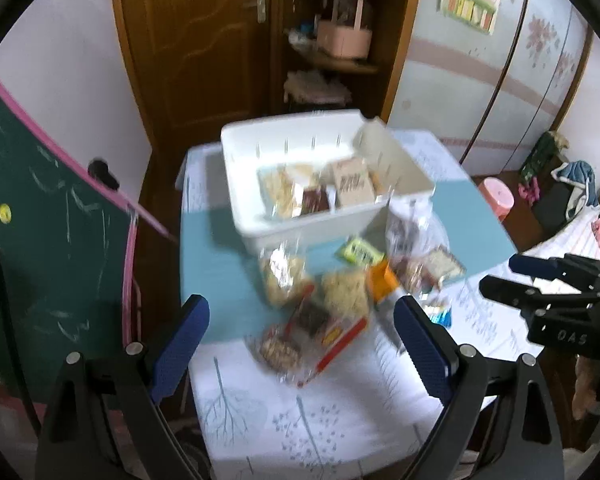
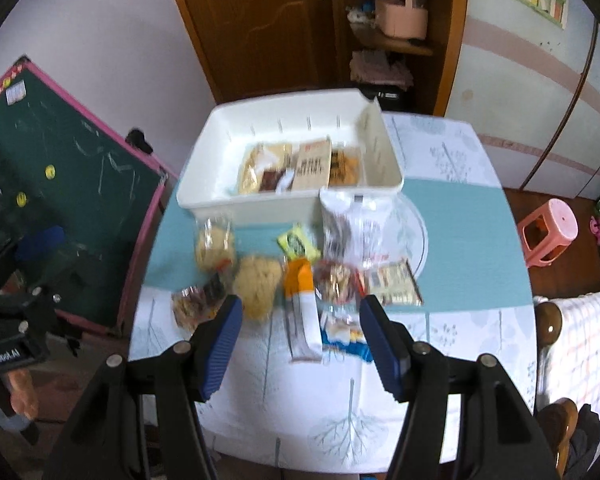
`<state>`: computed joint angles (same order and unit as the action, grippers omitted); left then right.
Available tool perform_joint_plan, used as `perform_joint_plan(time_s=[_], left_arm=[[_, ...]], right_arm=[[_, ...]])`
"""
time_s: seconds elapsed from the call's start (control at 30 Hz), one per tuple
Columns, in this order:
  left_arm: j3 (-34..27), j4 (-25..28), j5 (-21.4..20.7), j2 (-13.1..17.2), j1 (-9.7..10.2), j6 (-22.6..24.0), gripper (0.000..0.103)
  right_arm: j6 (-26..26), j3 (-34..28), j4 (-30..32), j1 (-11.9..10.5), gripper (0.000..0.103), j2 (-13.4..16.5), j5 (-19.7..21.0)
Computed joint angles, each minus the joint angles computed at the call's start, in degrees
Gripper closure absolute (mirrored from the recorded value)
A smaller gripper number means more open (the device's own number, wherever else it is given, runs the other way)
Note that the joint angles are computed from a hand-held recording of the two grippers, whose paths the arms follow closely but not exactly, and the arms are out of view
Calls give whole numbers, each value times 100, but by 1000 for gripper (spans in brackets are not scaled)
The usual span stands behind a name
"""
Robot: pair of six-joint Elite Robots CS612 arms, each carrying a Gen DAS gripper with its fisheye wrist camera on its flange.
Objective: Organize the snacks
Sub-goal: 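Withdraw both tools from the tray back toward the remaining snacks, then grasp the nut bag with the left tool while the right tool grasps the orange-capped stick snack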
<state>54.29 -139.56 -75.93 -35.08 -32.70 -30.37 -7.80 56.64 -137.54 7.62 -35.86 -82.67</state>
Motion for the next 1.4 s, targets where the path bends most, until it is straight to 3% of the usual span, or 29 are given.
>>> perform_joint_plan(time_s=[0.3,0.6,0.7,0.83,0.9,0.97,1.03,1.1,1.23,1.4], left_arm=[[101,484,-673,239,104,-405,10],[-164,993,-1395,658,337,-1621,12],[-338,1122,-1491,793,375,-1771,20],[-674,1412,-1609,1009,402,-1890,40],[-793,1431,-1719,1099,417,-2000,42],[-884,1432,-1795,1168,427,-2124,44],[-1062,1631,-1742,1259,416,-2133,45],[-1189,1806,-1697,1321,407,-2133,45],[-1360,2004,-1439,1392,350,-2164,51],[-1281,1974,-1287,1343,280,-2352,54]], right_arm=[[-88,20,228,-23,42,204,1],[-498,-577,921,-28,42,688,72],[-659,-840,1146,-24,42,874,79],[-835,-1248,1470,-10,42,1128,87],[-906,-1458,1628,0,42,1254,86],[-992,-1641,1759,16,46,1366,72],[-1094,-1830,1947,32,58,1468,71],[-1218,-1998,2131,57,64,1568,-14],[-1380,-2038,2207,58,76,1608,230],[-1510,-1902,2123,61,82,1549,374]])
